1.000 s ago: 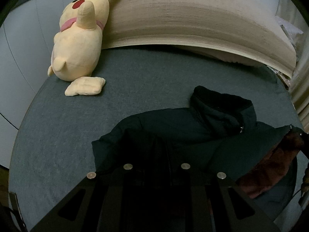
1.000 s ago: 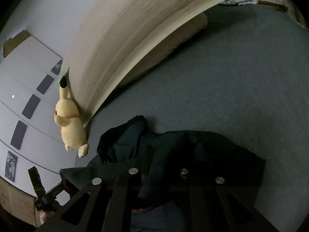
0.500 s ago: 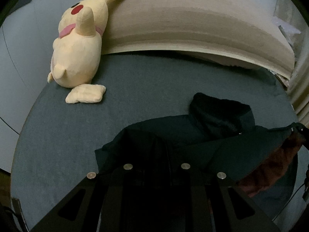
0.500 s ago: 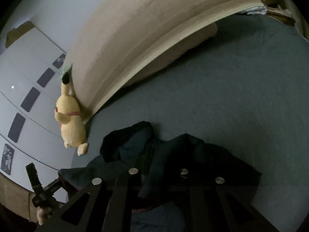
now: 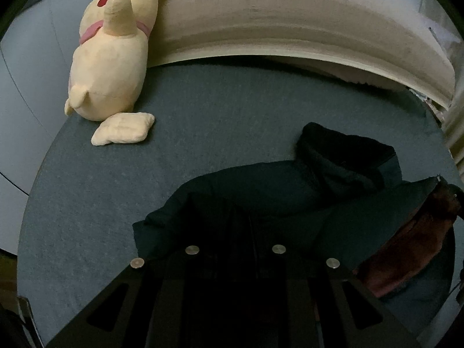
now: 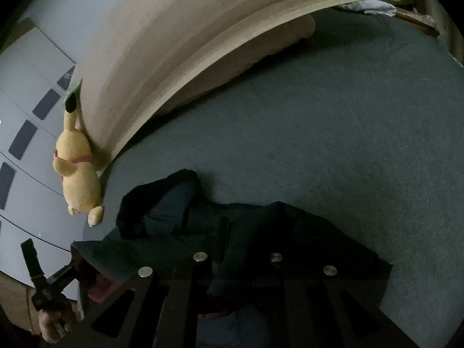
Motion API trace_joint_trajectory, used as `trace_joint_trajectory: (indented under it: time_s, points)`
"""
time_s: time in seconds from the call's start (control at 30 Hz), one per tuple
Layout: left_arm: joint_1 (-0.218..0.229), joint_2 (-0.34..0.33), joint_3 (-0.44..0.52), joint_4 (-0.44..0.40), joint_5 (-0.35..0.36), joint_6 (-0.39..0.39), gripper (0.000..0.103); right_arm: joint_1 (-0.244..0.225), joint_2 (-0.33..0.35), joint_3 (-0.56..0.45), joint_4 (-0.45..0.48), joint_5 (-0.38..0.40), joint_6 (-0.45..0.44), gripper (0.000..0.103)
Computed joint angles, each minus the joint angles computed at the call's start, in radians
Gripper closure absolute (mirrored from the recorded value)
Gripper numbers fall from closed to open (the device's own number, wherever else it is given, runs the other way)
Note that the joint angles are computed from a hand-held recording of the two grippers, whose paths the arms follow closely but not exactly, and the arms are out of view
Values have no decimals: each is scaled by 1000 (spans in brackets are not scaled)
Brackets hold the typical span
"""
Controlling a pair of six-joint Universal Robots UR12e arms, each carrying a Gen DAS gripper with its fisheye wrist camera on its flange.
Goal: Fold large clothes
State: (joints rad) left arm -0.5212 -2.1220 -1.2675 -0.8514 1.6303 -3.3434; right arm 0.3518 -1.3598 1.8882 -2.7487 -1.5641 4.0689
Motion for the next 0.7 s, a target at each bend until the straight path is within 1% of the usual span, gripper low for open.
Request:
trace_joint_trajectory:
  time_s: [0.27, 0.47, 0.7]
  points:
    - [5, -1, 4, -8, -13, 5, 85, -6, -3, -7, 24, 11, -19, 92]
    - [7, -17, 25, -41, -20, -7, 85, -9, 10, -15, 47, 26, -11, 92]
    - [1, -26, 31, -46, 0, -4, 85, -11, 19, -19, 63, 30, -3, 92]
